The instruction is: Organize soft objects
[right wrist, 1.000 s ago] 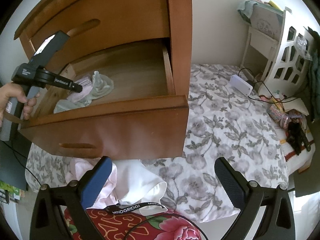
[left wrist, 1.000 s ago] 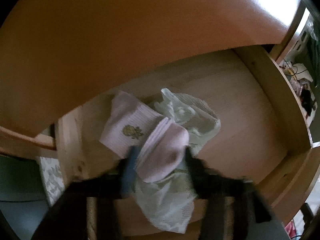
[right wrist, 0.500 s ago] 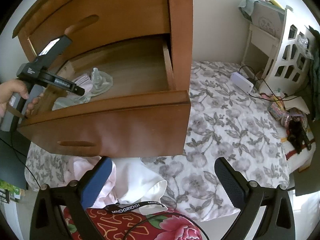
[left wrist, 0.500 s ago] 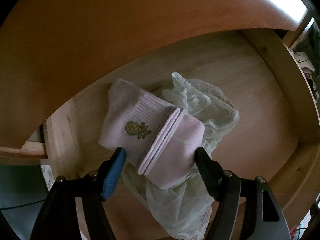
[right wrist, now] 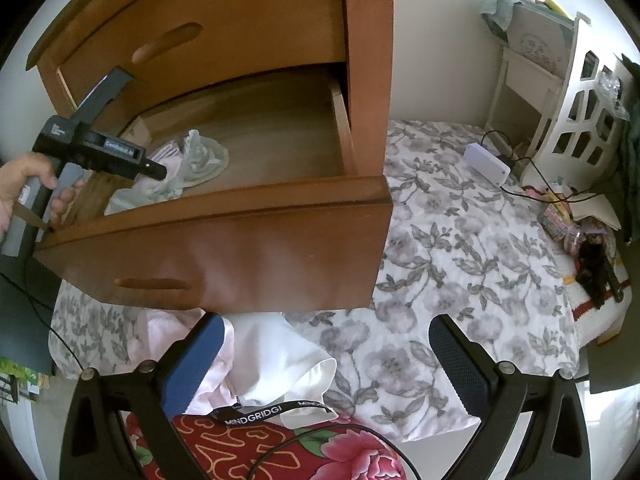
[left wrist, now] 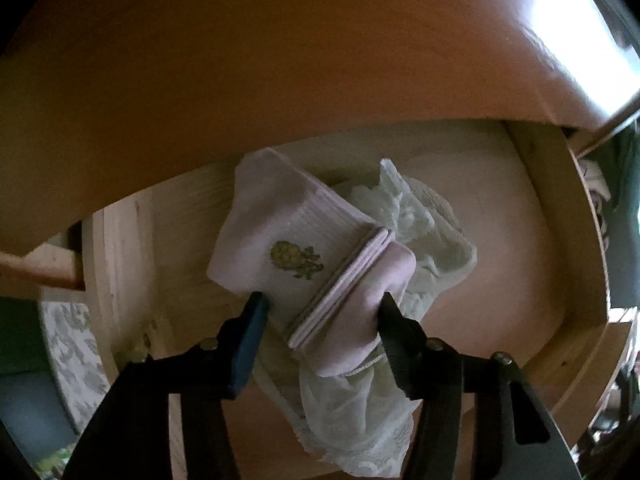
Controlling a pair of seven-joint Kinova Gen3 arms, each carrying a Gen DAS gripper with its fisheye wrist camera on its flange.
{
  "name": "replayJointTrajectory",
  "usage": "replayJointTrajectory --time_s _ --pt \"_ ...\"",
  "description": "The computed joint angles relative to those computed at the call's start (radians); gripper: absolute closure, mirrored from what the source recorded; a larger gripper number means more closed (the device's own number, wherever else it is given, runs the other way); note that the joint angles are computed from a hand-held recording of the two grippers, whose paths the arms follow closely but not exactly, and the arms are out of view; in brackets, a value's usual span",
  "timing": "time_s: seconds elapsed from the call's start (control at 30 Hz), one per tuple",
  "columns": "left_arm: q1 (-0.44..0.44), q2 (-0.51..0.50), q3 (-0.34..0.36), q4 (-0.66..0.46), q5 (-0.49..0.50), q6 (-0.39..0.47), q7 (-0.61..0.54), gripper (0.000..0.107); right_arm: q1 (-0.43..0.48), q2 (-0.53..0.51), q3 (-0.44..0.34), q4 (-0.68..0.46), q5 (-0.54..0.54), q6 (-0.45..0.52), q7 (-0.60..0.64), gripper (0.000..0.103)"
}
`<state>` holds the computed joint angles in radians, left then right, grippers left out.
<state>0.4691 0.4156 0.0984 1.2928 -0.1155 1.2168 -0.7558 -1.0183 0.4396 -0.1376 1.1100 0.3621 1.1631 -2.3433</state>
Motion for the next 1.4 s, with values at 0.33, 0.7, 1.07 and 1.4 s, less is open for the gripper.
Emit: replayJointTrajectory --time_s 0.33,0.7,1.07,1.4 --pt "-0.016 -0.072 -0.011 0.108 -0.015 -0.099 0.055 0.083 -0.004 0.002 0.000 -0.004 0.000 0.002 0.003 0.000" --pt "0.011 -0.162 -0.002 0.228 -0.090 -0.196 0.179 0.088 -0.004 -0.003 0.000 0.002 0.003 -0.002 -0.001 0.000" --pt "0.002 -0.380 0.065 0.418 -0.228 -0.363 0.419 0.090 -0.012 -0.019 -0.002 0.007 0.017 -0.008 -0.010 0.000" --pt "-0.078 -0.524 0.175 0.422 -0.273 -0.328 0.493 0.090 -0.019 -0.037 -0.008 0.016 0.034 -0.016 -0.026 0.000"
